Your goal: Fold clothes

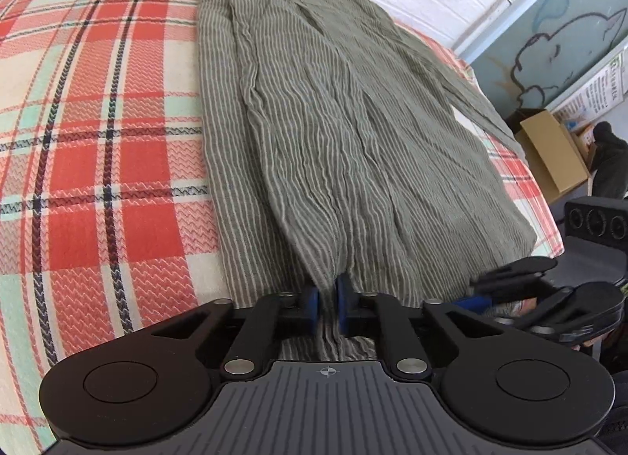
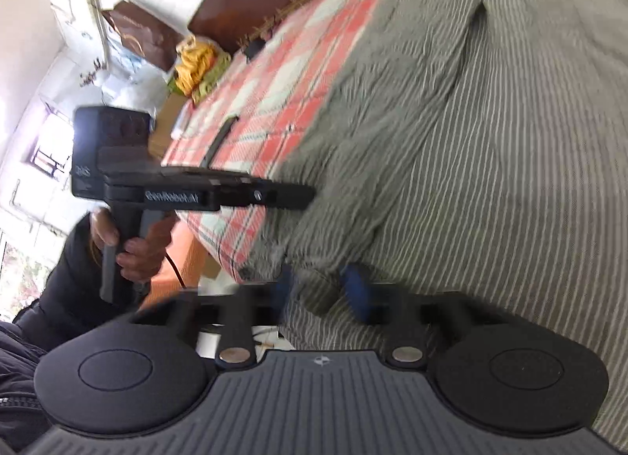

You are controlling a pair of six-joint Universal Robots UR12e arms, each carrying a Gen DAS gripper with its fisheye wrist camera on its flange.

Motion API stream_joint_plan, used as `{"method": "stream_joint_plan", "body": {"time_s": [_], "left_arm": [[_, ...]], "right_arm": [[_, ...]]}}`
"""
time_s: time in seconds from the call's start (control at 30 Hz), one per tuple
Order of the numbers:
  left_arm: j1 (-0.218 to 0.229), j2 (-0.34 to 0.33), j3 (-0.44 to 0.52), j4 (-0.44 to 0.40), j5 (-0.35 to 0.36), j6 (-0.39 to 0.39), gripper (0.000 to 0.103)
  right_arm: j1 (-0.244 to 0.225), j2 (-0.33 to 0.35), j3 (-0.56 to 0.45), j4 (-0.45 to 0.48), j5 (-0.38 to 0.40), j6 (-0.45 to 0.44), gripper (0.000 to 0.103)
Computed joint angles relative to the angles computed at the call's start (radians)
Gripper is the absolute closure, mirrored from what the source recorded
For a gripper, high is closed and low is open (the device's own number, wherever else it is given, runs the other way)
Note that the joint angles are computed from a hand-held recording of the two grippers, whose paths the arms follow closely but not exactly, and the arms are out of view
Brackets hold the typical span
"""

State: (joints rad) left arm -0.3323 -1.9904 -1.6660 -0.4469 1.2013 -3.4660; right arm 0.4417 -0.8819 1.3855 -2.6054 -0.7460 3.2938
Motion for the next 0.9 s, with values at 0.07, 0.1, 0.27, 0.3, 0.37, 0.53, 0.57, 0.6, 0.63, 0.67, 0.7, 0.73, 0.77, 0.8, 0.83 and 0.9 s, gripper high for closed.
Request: {"method": "stream_joint_plan", "body": {"time_s": [0.07, 0.1, 0.27, 0.3, 0.37, 0.53, 0.57, 0.6, 0.63, 0.67, 0.7, 0.73, 0.77, 0.8, 0.83, 0.9], "left_arm": [[-0.002, 0.014, -0.011, 0.015, 0.012, 0.007, 0.102], [-0.003, 0.022, -0.017, 0.022, 0.013, 0.006, 0.102], [-0.011, 0.05, -0.037, 0.004, 0.032, 0.023, 0.102], [-0.011, 0.049, -0.037, -0.009, 0.031, 0.026, 0.101], [-0.014, 0.039, -0.03, -0.037, 0.035, 0.027, 0.088], [-0.01, 0.029, -0.025, -0.046, 0.032, 0.019, 0.071], [-0.009, 0.036, -0.031, -0.027, 0.041, 0.023, 0.063], [-0.008, 0.042, -0.038, -0.007, 0.052, 0.029, 0.053], [-0.008, 0.047, -0.041, 0.015, 0.071, 0.03, 0.05], [-0.005, 0.048, -0.042, 0.035, 0.079, 0.026, 0.049], [-0.003, 0.049, -0.042, 0.055, 0.086, 0.022, 0.048], [-0.003, 0.041, -0.032, 0.065, 0.1, 0.021, 0.048], [-0.005, 0.032, -0.021, 0.073, 0.115, 0.021, 0.048], [-0.006, 0.022, -0.01, 0.081, 0.129, 0.021, 0.048], [-0.007, 0.013, 0.001, 0.089, 0.144, 0.021, 0.048], [-0.013, -0.013, 0.03, 0.092, 0.188, 0.021, 0.047]], "right_arm": [[-0.004, -0.004, 0.004, -0.007, 0.022, 0.004, 0.096], [-0.006, -0.009, 0.008, -0.019, 0.034, 0.001, 0.096], [-0.008, -0.023, 0.014, 0.012, 0.061, -0.059, 0.096], [-0.007, -0.022, 0.013, 0.031, 0.055, -0.067, 0.096], [-0.005, -0.021, 0.013, 0.069, 0.036, -0.074, 0.096], [-0.012, -0.016, 0.025, 0.071, 0.052, -0.036, 0.091], [-0.014, -0.02, 0.032, 0.046, 0.05, -0.029, 0.088], [-0.018, -0.023, 0.04, 0.001, 0.045, -0.01, 0.087], [-0.022, -0.025, 0.047, -0.052, 0.039, 0.017, 0.087], [-0.027, -0.023, 0.05, -0.105, 0.033, 0.054, 0.086], [-0.031, -0.017, 0.049, -0.157, 0.027, 0.1, 0.085], [-0.033, -0.009, 0.044, -0.206, 0.014, 0.148, 0.085], [-0.033, 0.002, 0.035, -0.247, -0.003, 0.191, 0.083], [-0.033, 0.014, 0.023, -0.281, -0.019, 0.226, 0.081], [-0.032, 0.027, 0.012, -0.314, -0.037, 0.259, 0.078], [-0.029, 0.054, -0.014, -0.371, -0.073, 0.335, 0.07]]}}
